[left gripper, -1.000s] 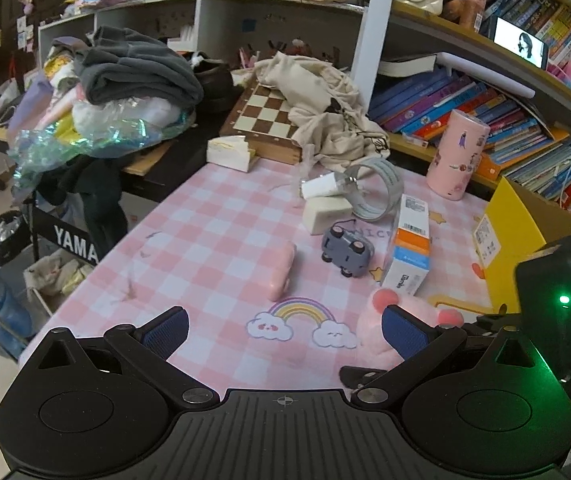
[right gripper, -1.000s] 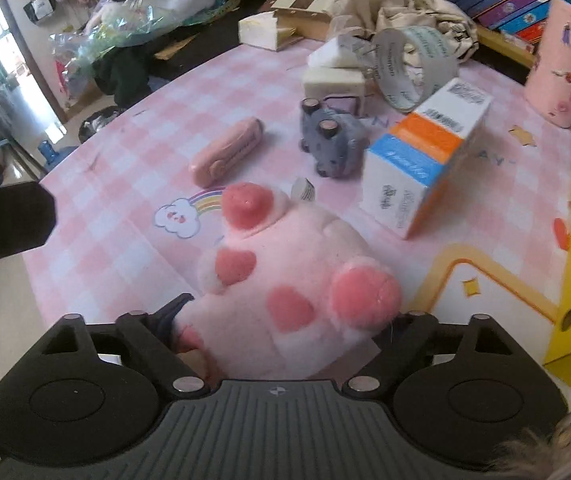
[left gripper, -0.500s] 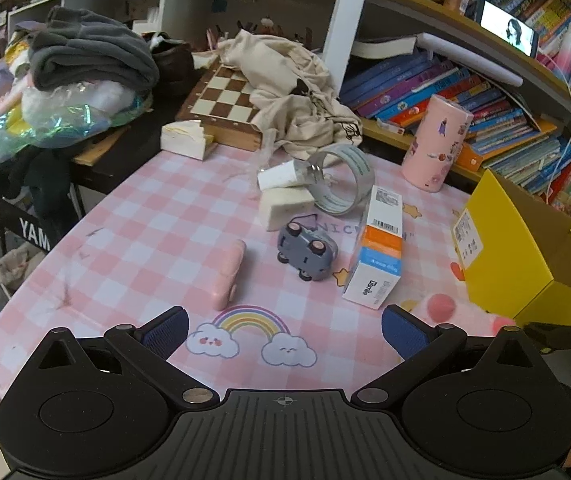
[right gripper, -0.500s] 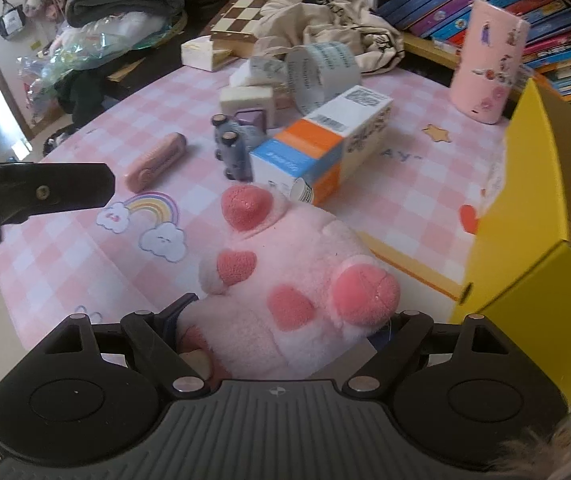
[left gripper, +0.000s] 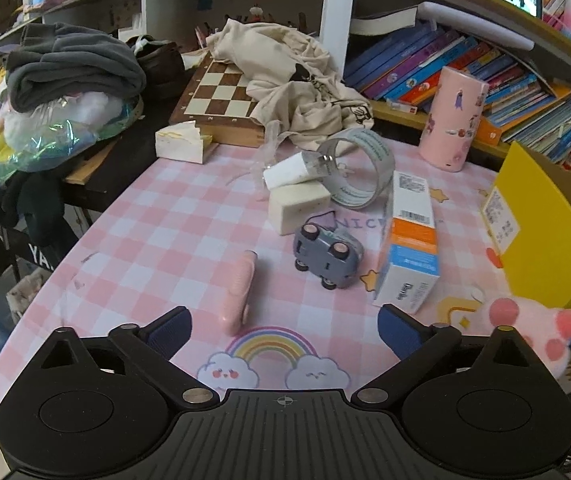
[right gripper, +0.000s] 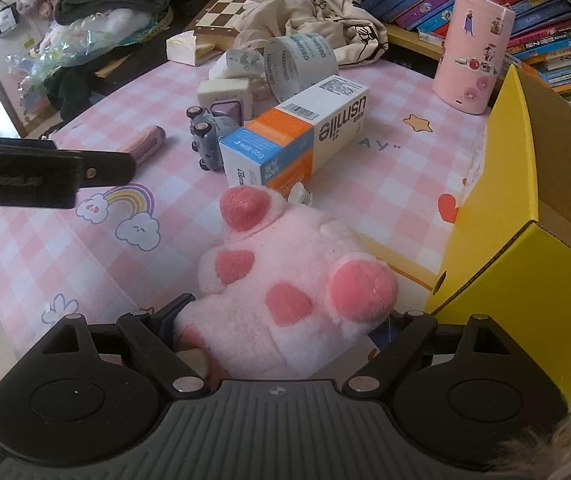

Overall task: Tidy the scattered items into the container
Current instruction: 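Lift the pig with the right tool while the left tool grasps the pink cylinder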

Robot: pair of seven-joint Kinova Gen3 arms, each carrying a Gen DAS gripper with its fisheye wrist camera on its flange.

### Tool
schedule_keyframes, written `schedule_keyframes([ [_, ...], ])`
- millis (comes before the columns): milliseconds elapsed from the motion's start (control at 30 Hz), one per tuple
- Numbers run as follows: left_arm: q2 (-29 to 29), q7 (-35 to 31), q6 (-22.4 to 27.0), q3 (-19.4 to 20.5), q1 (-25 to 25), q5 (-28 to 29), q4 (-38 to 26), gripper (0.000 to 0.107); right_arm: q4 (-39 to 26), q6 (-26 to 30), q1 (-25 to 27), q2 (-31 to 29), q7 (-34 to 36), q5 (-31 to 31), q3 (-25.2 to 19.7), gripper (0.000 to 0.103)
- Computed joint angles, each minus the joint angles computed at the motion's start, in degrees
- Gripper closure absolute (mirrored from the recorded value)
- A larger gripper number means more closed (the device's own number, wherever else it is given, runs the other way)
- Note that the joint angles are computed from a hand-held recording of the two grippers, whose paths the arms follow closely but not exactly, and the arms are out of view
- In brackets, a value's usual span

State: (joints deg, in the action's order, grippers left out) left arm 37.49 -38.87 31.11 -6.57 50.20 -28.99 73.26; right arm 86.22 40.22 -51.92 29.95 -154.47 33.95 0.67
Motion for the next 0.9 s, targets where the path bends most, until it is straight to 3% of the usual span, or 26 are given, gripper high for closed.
schedule_keyframes([
  [433,7.2,-5.2,6.0,0.8,-2.6,1.0,-10.0,0.054,2.0,-2.9,0.3,-1.1,-0.2,2.0,0.5,0.016],
  [667,9.4,-7.9,8.6,1.6,-3.9,3.3,-13.7,0.066,1.6,-2.4,0.9,-0.8,1.8,0.7,-0.3,0.016],
  [900,9.2,-6.5,8.2,0.6,-3.6,4.4,-12.6,0.079,1.5,-1.9,1.2,-0.6,2.2,-1.1,-0.3,0.019],
])
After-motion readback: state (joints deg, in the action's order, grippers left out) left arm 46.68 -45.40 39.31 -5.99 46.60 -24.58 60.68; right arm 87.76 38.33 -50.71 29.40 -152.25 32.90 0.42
